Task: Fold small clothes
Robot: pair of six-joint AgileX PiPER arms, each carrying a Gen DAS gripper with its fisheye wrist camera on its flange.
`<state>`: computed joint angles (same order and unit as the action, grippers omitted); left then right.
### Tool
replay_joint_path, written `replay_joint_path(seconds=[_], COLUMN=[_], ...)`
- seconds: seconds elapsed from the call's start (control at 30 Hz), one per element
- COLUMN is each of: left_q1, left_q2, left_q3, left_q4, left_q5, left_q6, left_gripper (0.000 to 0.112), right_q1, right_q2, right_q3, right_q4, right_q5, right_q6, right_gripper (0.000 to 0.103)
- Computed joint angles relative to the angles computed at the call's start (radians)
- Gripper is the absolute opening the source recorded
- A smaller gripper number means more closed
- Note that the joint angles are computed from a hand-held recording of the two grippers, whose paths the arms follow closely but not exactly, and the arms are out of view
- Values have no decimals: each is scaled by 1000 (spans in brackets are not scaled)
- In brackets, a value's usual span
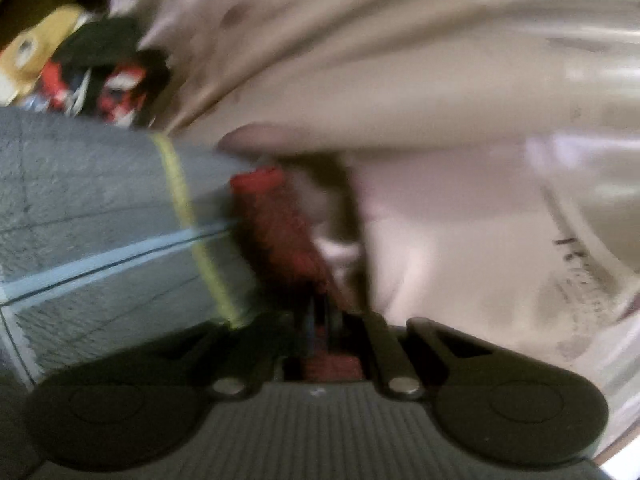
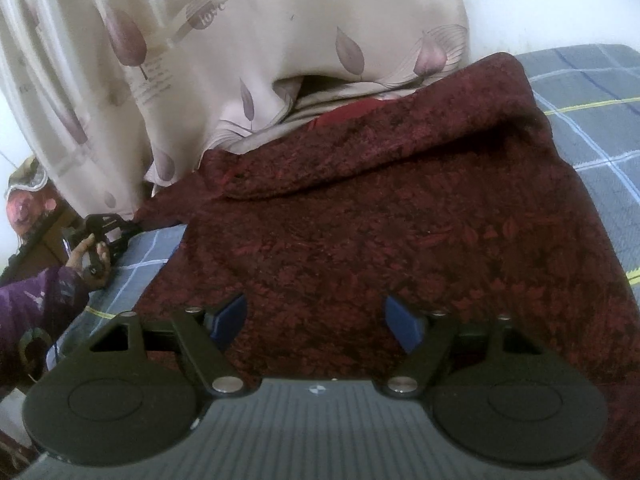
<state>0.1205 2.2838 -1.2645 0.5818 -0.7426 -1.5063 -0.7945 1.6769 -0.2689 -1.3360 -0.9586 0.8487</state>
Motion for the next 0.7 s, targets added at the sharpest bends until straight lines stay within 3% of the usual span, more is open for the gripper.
replay_joint_path(seconds=[0.07,0.37,0.53,0.7], left_q1=[-15,-160,-323,-502], left_q2=[-27,-259,-348,-319], left_q3=[26,94,69,-50], left_q4=[-22,-25,-50,0], left_q5=[-30,-11,45,112], left_q6=[47,183,204,161], left_gripper=[5,5,5,5], right_q1=[-7,-64,-133,-198], right_q2=[4,52,92,83], right_q3=[1,-10,-28,-52], right_q4=[-4,-40,-92,-160], right_q5=[-4,-60,-112,-153], right_q6=[3,14,56,117], right_gripper=[77,77,77,78])
